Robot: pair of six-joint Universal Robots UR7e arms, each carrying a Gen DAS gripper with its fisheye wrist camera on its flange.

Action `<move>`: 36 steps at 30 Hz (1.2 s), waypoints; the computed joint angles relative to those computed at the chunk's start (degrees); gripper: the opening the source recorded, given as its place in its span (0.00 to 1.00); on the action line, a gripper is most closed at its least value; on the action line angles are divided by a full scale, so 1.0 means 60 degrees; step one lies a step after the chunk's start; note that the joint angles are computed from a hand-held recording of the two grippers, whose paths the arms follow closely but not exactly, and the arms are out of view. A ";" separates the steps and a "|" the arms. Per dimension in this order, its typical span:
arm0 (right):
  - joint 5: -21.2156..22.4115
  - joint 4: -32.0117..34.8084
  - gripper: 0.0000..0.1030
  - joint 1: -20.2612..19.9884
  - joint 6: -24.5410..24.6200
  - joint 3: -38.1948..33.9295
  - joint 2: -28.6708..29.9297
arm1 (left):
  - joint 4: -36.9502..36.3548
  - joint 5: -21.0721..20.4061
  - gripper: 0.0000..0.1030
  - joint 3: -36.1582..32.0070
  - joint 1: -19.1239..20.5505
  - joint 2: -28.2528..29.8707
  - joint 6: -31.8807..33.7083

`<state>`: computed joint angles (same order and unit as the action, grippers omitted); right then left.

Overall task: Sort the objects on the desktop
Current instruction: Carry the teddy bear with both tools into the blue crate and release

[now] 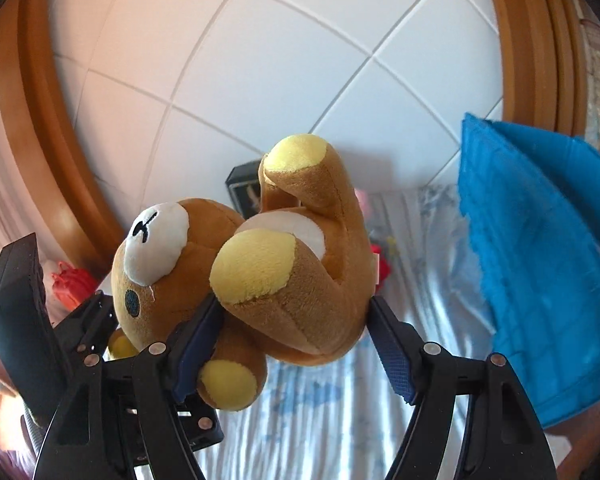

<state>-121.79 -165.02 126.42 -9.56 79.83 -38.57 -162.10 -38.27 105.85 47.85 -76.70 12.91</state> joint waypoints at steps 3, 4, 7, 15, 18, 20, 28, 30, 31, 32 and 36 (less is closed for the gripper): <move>0.0004 -0.0073 0.71 -0.0394 -0.0901 0.0013 -0.0910 | -0.0510 -0.0222 0.85 -0.1314 -0.0387 0.1486 0.0241; 0.0026 -0.0073 0.71 -0.0518 -0.1197 -0.0024 -0.1187 | -0.0600 -0.0296 0.85 -0.1813 -0.0526 0.1986 0.0318; 0.0016 0.0096 0.72 -0.0901 -0.1878 -0.0271 -0.1922 | -0.0292 -0.0413 0.86 -0.3372 -0.0860 0.3348 0.0308; -0.0122 0.1126 0.73 -0.2164 -0.1934 -0.0525 -0.3490 | 0.3165 -0.1063 0.87 -0.7046 -0.1254 0.6249 -0.1354; -0.0187 0.1455 0.73 -0.2651 -0.1662 -0.0405 -0.3843 | 0.5000 -0.1323 0.87 -0.8449 -0.1281 0.7269 -0.2254; -0.0164 0.1749 0.73 -0.2970 -0.1457 -0.0304 -0.4017 | 0.6288 -0.1495 0.87 -0.9285 -0.1236 0.7788 -0.2833; -0.0490 0.2155 0.90 -0.3714 -0.1102 -0.0209 -0.4373 | 0.9001 -0.2013 0.87 -1.0072 -0.1319 0.8530 -0.4431; -0.0507 0.2094 0.99 -0.3780 -0.1034 -0.0111 -0.4441 | 0.9378 -0.2062 0.87 -1.0250 -0.1354 0.8644 -0.4602; -0.0576 0.2048 1.00 -0.3763 -0.0991 -0.0032 -0.4472 | 0.9447 -0.2142 0.87 -1.0122 -0.1336 0.8586 -0.4660; -0.0607 0.2008 1.00 -0.3785 -0.0989 -0.0002 -0.4480 | 0.9545 -0.2187 0.87 -1.0112 -0.1352 0.8581 -0.4703; -0.0925 0.1736 1.00 -0.3811 -0.1082 0.0064 -0.4407 | 1.0010 -0.2333 0.87 -1.0096 -0.1395 0.8392 -0.4804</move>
